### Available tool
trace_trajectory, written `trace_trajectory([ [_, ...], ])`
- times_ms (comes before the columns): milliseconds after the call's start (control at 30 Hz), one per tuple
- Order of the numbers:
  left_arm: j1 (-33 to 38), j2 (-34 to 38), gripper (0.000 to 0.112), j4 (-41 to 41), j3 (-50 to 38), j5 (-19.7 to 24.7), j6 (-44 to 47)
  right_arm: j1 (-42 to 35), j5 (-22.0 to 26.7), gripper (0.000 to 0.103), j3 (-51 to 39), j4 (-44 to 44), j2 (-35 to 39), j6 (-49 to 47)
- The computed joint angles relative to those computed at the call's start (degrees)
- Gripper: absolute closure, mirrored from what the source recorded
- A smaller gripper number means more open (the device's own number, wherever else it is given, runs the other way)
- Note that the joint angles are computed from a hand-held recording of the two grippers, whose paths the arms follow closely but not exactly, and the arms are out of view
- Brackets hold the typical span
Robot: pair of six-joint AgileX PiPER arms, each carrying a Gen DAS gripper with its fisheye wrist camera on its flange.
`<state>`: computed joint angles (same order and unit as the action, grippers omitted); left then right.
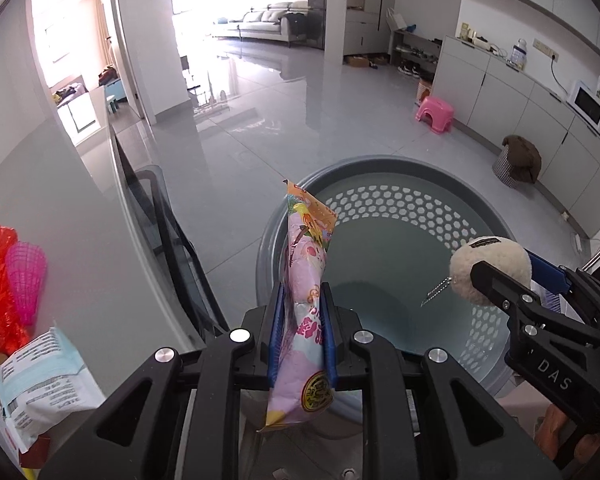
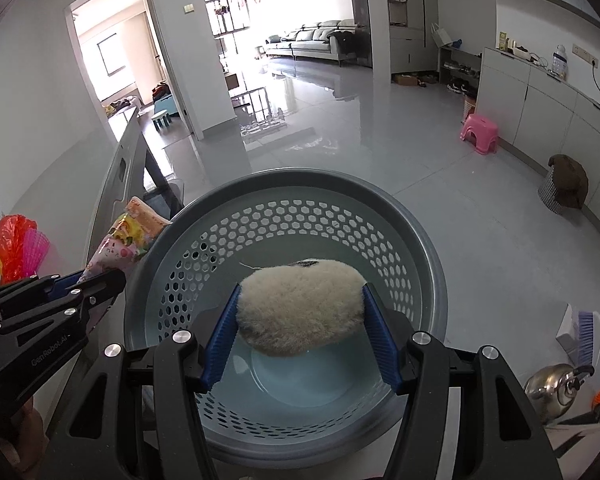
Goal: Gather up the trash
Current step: 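Carry both items over the wastebasket and open both grippers to drop them, then move the left gripper back to the table and grasp the yellow foam dart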
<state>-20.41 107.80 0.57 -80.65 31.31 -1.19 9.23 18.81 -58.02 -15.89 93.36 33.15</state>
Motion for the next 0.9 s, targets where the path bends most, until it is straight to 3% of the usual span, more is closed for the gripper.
trace_trajectory([
  [100, 0.1, 0.9, 0.091, -0.1, -0.9, 0.6, 0.5, 1.0, -1.1, 0.045, 1.4, -3.1, 0.3, 4.3],
  [367, -0.3, 3.4, 0.084, -1.4, -3.5, 2.1, 1.5, 0.3, -1.2, 0.045, 1.0, -1.7, 1.4, 3.4],
  [433, -0.1, 3.4, 0.073, -2.0, -3.6, 1.8, 2.1, 0.1, -1.2, 0.045, 1.0, -1.7, 1.4, 3.7],
  [533, -0.3, 3.2, 0.054, -2.0, -3.2, 0.8, 2.0, 0.1, -1.0, 0.036, 0.8, -3.2, 1.3, 5.4],
  [633, -0.5, 2.7, 0.05, -1.2, -2.9, 0.3, 1.2, 0.5, -1.7, 0.028, 1.7, -7.1, 0.2, 10.0],
  [900, -0.6, 2.7, 0.05, -1.0, -2.6, 0.2, 0.6, 0.3, -1.4, 0.028, 2.0, -6.2, -0.4, 9.7],
])
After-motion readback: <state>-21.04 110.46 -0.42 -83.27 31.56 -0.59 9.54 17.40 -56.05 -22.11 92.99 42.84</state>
